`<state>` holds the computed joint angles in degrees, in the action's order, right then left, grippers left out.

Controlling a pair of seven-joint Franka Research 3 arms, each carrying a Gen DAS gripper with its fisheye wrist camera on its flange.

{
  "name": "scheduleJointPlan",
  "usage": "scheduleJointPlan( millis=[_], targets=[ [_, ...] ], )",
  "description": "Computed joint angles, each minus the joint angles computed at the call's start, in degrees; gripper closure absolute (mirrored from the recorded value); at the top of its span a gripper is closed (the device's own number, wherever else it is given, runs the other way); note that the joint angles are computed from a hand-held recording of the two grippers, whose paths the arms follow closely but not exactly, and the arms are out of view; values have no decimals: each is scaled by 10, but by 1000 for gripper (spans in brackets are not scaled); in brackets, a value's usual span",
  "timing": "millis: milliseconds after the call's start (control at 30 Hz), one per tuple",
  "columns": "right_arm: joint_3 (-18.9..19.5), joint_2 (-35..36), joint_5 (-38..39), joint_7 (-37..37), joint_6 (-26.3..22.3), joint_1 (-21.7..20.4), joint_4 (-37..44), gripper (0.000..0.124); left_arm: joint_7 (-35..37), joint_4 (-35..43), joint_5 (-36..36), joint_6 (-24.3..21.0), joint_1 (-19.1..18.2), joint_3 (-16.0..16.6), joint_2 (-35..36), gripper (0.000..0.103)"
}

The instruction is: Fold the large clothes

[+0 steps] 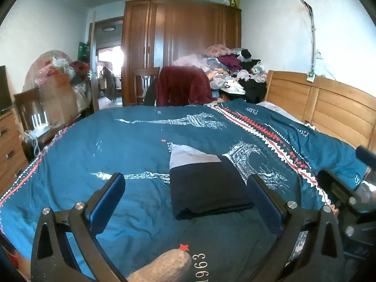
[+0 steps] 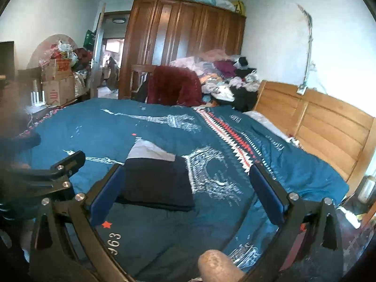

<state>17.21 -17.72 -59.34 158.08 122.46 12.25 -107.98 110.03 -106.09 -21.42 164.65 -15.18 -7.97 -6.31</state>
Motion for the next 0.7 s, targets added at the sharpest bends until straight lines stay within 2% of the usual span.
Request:
scheduleJointPlan(
  millis=[133,233,700],
  targets=[
    [-6,2,23,-16,4,3,1,21,3,-4,-4,19,-3,0,-2,0],
    [-1,4,21,-17,-9,2,4,21,-24,-14,25,41,0,-5,-5,0],
    [-5,8,35,-22,-12,6,4,21,-18,-23,24,61,-15,6,-4,0]
  ],
)
